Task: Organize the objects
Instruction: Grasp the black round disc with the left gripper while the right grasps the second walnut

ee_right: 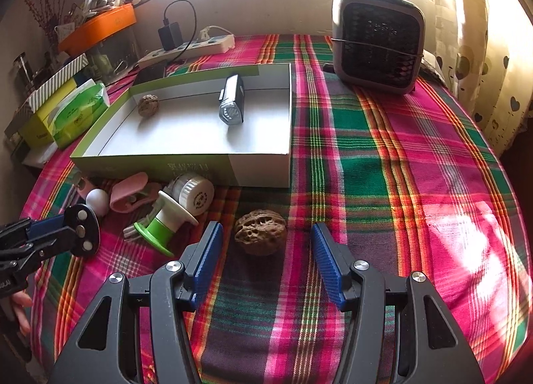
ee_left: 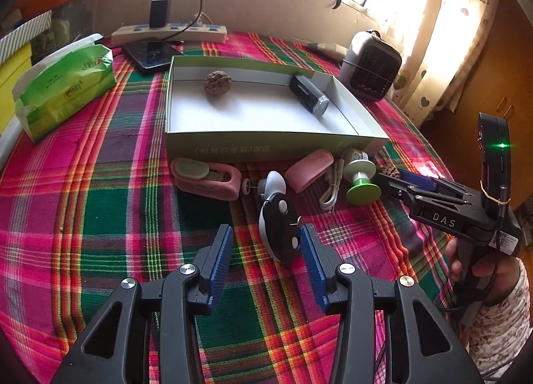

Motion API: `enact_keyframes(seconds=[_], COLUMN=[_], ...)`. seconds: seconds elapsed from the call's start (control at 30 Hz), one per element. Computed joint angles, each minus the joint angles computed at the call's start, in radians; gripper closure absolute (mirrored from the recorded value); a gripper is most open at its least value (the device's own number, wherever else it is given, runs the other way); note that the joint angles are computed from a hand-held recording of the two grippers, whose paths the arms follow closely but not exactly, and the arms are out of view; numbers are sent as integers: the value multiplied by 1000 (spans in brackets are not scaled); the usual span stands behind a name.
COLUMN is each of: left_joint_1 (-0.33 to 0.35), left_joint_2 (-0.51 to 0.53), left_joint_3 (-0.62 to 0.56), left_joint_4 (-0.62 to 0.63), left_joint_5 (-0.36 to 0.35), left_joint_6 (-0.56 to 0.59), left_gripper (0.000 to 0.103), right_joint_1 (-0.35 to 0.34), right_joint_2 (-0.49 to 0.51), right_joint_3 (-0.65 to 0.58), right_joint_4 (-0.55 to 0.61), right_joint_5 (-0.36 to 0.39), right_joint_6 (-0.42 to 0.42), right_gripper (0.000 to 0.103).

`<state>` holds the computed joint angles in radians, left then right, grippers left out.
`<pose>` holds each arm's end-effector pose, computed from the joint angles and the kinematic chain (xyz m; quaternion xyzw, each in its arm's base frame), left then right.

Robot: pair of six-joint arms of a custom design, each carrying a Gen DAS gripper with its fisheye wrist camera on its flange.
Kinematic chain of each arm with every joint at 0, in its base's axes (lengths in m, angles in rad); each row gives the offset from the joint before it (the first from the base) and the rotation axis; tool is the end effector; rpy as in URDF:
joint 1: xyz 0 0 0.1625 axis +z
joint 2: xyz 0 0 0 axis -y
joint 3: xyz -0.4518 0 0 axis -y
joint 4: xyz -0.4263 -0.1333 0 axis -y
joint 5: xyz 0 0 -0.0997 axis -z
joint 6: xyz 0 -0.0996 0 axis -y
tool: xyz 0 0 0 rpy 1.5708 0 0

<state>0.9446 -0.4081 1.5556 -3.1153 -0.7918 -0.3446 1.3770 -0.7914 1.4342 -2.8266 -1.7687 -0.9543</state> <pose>-0.2509 -0.6937 -0.0737 0.0531 0.9085 -0.3350 0.2442 -0.0418 -0.8035 0.2058 0.3244 -0.8920 0.2010 0.2421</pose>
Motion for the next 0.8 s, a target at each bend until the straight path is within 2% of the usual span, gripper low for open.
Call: enact_keyframes(seconds=[0.57, 0.67, 0.73, 0.8], left_joint_1=[2, -1, 0, 3], left_joint_2=[23, 26, 24, 20], left_joint_3=[-44, -49, -47, -42], left_joint_4=[48, 63, 63, 56], left_joint_5=[28, 55, 58, 48], left_joint_6=[-23, -28, -33, -36], left_gripper=[63, 71, 76, 76], right_joint_1=[12, 11, 10, 10], right_joint_2=[20, 20, 20, 19], right_joint_3=[4, 3, 4, 5], right_joint_4=[-69, -68, -78, -79], right_joint_5=[-41, -39, -41, -38], right_joint_6=[-48, -46, -42, -37], right_gripper=[47, 47, 51, 58])
